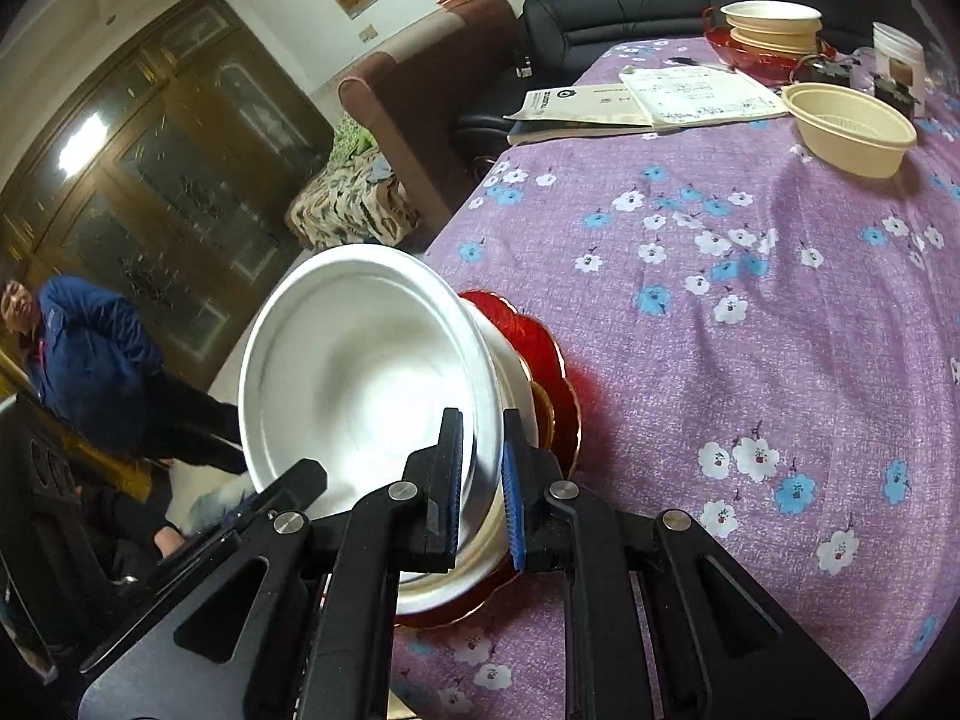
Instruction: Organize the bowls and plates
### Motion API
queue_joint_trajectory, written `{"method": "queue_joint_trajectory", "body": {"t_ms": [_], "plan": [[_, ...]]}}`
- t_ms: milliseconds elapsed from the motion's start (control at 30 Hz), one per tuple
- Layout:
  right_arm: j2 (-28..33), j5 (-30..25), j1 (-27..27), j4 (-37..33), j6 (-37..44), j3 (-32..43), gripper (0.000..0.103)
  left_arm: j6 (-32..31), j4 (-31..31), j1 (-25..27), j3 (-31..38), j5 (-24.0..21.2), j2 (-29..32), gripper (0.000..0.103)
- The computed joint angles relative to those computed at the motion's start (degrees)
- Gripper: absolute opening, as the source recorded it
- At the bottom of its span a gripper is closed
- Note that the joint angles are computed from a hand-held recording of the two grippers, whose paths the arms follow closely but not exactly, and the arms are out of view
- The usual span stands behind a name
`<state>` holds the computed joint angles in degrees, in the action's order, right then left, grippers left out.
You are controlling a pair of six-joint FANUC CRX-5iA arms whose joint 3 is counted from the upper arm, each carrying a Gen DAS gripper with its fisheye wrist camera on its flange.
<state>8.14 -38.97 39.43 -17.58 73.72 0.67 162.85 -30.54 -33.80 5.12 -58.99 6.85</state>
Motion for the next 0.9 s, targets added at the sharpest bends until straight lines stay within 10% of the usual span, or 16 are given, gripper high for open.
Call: {"method": "queue_joint_trajectory", "body": {"t_ms": [200, 367, 900], "plan": [[0.16, -2.21, -2.48, -6.77, 7.03, 1.87, 0.015, -2.02, 1.09, 0.51, -1.09, 0.65, -0.84, 0.02], [-1.56, 0.67, -5.06, -10.34, 9.41, 0.03, 0.026, -0.68, -3.67, -2.04, 2.06, -5.97, 0.63, 0.044], [-1.36, 7.28, -17.51, -11.6, 0.71, -4.03, 0.026, -18.2, -34.35, -18.78, 23.45, -40.91, 14.76, 0.069]]}}
